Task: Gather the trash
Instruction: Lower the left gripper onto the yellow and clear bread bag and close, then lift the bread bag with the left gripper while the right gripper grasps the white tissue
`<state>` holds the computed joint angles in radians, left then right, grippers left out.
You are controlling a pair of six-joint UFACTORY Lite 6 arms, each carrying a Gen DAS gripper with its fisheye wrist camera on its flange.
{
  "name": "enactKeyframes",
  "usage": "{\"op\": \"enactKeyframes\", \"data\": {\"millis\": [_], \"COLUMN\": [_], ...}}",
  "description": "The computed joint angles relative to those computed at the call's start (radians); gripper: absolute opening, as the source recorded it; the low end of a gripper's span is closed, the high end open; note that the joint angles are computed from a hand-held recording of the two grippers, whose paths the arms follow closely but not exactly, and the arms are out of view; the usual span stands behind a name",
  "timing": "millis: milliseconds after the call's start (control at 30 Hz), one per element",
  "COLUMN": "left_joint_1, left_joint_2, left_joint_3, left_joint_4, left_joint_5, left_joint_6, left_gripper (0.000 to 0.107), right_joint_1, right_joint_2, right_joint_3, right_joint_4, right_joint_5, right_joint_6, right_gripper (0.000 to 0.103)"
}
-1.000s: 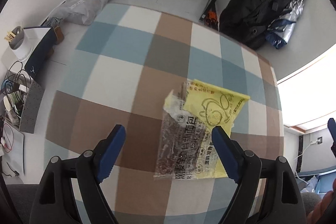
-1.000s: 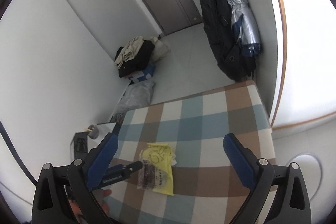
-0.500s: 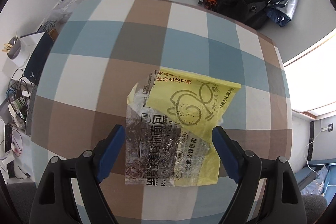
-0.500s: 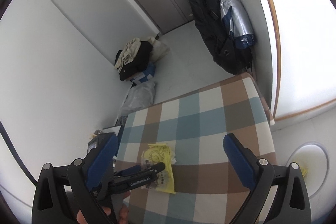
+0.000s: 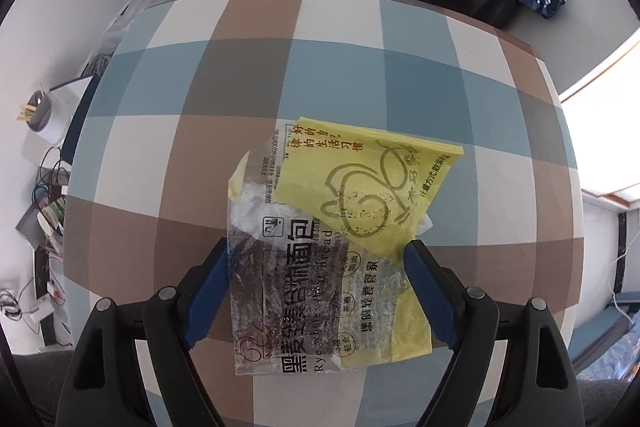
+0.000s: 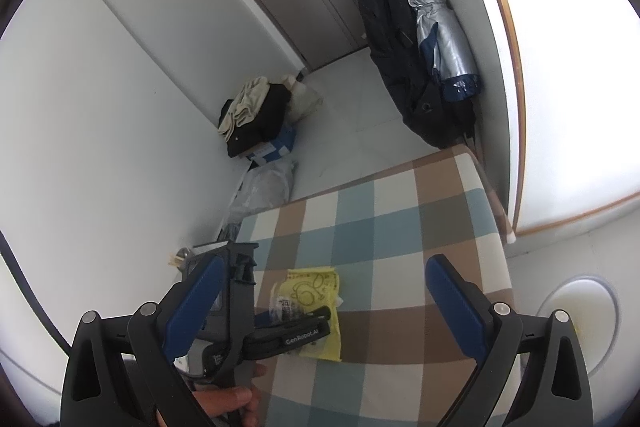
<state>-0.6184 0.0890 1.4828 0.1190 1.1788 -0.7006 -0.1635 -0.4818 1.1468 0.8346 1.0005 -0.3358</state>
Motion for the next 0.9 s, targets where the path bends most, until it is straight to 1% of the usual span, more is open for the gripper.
{"op": "enactKeyframes", "data": {"millis": [100,133,167,267,333,467,600,733,900], "left_joint_1": [0.008,0.009,0.013,0.042,0.045,0.077,0.112,0.144,0.231], "left_joint_2": [-0.031,-0.039,-0.059,-0.099,-0.127,-0.191,-0.25,-0.303,-0.299], "left_joint_3": [-0.028,-0.033,-0.047,-0.075,-0.088,-0.123,-0.144,-0.15,-0.113], "left_joint_4": [-0.008,-0.001,-0.004,-0.054,-0.049,-0.108,-0.174,-0.224,-0.306], "left_joint_5": [-0.014,-0.016,-0.02,-0.023,-0.021,-0.037,-0.038,-0.011,0.001], "left_joint_6": [0.029,0.037,0.053,0.116,0.131,0.182,0.239,0.291,0.405], "left_gripper": [0.071,0.057,0.041,0.017,0.009,0.004,0.004,0.004,0.003], "right_joint_1": [-0.017,-0.019,-0.018,-0.008,0.001,0.034,0.073,0.104,0.165], "right_joint_2": [-0.004,-0.005,-0.005,-0.008,-0.013,-0.025,-0.031,-0.029,-0.035], "right_joint_3": [-0.004,-0.005,-0.005,-0.009,-0.012,-0.019,-0.024,-0.033,-0.05], "right_joint_4": [0.002,0.0,-0.005,-0.015,-0.021,-0.056,-0.116,-0.165,-0.262], "right_joint_5": [0.007,0.007,0.004,-0.009,-0.017,-0.04,-0.065,-0.091,-0.151], "right_joint_6": [-0.001,0.001,0.004,0.016,0.024,0.055,0.104,0.152,0.254], "right_gripper": [0.102,0.102,0.102,0.102,0.102,0.102,0.102,0.102,0.102]}}
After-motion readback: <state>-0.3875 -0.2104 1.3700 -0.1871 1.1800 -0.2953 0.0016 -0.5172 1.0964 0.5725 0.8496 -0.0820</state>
